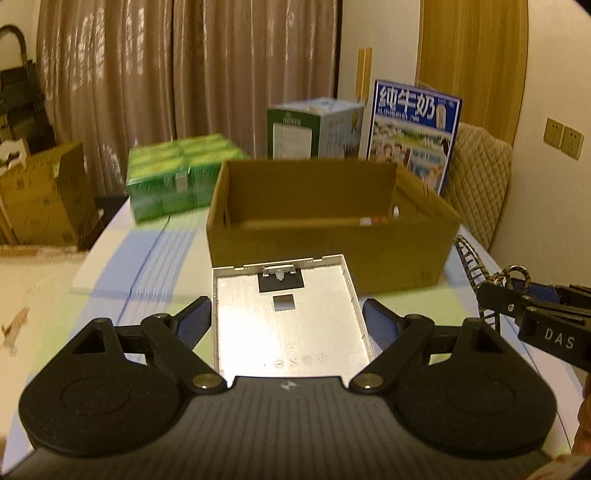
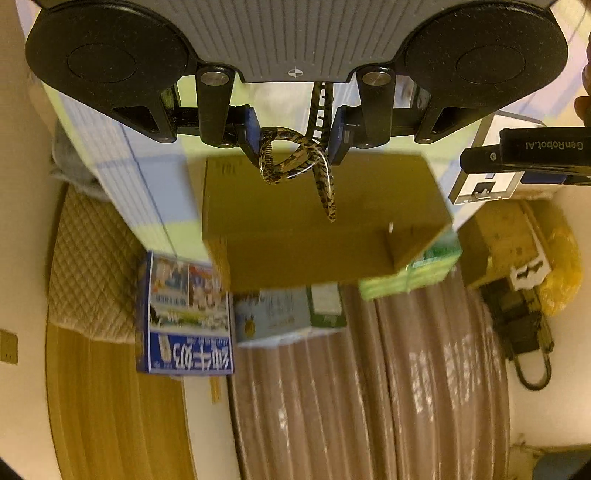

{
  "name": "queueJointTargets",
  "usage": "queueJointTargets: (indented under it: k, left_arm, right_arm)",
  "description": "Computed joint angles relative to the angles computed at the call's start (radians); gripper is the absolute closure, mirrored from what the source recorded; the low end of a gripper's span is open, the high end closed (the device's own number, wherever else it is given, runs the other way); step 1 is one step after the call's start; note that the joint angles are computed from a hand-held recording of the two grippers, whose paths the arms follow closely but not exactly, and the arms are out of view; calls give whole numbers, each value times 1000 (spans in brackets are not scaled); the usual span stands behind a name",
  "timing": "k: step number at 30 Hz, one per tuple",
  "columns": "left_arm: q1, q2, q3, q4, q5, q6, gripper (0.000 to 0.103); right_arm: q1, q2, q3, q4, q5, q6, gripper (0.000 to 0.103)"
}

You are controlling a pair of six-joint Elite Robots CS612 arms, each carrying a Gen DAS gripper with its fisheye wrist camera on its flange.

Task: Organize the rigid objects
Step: 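Carry the plate with the left tool while the right tool carries the spring into the box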

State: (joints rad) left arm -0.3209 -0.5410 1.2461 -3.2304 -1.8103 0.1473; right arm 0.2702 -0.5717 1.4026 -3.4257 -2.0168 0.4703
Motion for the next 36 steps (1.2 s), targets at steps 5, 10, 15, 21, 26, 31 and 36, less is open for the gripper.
queueJointTargets:
  k: [5, 10, 15, 21, 26, 31, 36]
  left_arm:
    - [-6, 59, -138, 32, -10, -3, 18]
    - [-12, 129, -279, 80, -27, -12, 18]
    - [-16, 193, -408, 152, -43, -5, 18]
    - [-19, 269, -557, 234, -48, 0, 18]
    - [-19, 337, -699, 322, -57, -11, 18]
    - [-23, 383, -789, 386, -52, 5, 18]
    - [-25, 405, -830, 417, -45, 10, 17]
  right_arm:
    - [-30, 29, -76, 6, -7, -23, 68]
    - [-52, 61, -149, 22, -16, -26, 68]
    - [-75, 105, -241, 54, -2, -50, 68]
    - [-97, 161, -345, 104, 24, -73, 68]
    - [-114, 189, -397, 133, 42, -58, 68]
    - [-122, 201, -406, 158, 54, -49, 68]
    - [-123, 203, -405, 181, 64, -43, 68]
